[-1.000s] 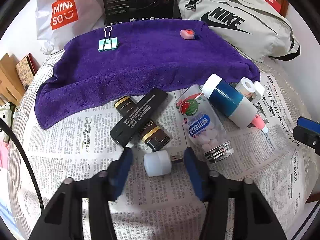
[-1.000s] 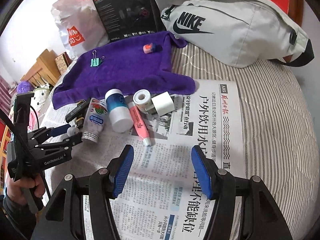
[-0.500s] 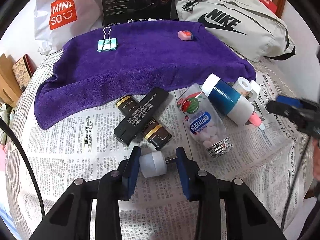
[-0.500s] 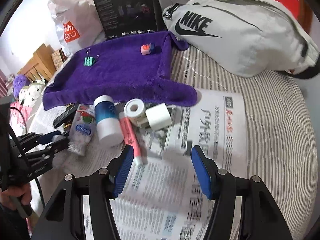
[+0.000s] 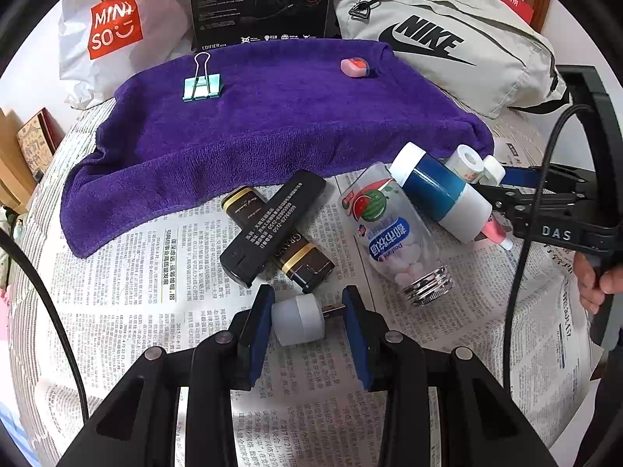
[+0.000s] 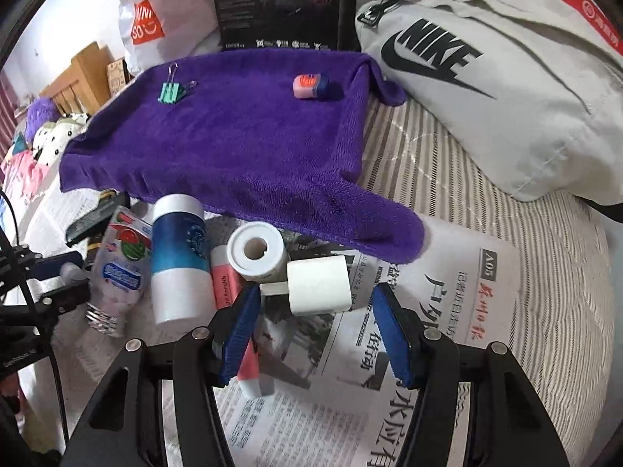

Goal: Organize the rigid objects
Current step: 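Grasp the small white cylinder with the left tool while the right tool grasps the white charger plug, then carry the white cylinder onto the towel with the left tool while the right tool places the plug there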

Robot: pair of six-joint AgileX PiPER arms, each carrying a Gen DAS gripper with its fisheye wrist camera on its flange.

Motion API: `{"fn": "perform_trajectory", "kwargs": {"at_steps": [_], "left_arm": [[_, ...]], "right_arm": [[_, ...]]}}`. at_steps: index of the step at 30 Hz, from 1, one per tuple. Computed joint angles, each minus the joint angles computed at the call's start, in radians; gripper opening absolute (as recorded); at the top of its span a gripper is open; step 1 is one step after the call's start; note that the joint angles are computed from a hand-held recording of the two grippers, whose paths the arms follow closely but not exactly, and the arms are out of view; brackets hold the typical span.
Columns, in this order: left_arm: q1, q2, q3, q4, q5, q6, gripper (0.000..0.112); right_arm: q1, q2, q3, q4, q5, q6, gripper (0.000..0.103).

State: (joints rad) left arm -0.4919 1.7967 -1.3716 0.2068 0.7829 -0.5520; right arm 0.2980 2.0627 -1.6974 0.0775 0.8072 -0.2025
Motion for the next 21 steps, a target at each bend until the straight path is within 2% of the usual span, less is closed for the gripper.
{"fn": "perform_trajectory", "kwargs": {"at_steps": [3,8,13,21], "left_arm": [[0.001,0.0,0.001,-0.002,-0.003,-0.002,0.034],[0.007,-0.002,0.003,-0.01,-0.008,0.012,0.034],[0.034,-0.028,0.033,-0.042,-0.019,0.039,0.034],[0.086,-0.089,0.086,-0.076,-0.027,0.056,0.034]], "right_arm": [[-0.004,-0.004,0.014,0.016,-0.031,-0.019,0.054],[-0.02,-0.009,0.015,0.059,-0.021,-0.046,0.044],[-0.055,-0.033,0.03,0.137,0.016,-0.081,0.044],[-0.077,-0.095,0.098,0.149,0.009,-0.067,0.044]]}}
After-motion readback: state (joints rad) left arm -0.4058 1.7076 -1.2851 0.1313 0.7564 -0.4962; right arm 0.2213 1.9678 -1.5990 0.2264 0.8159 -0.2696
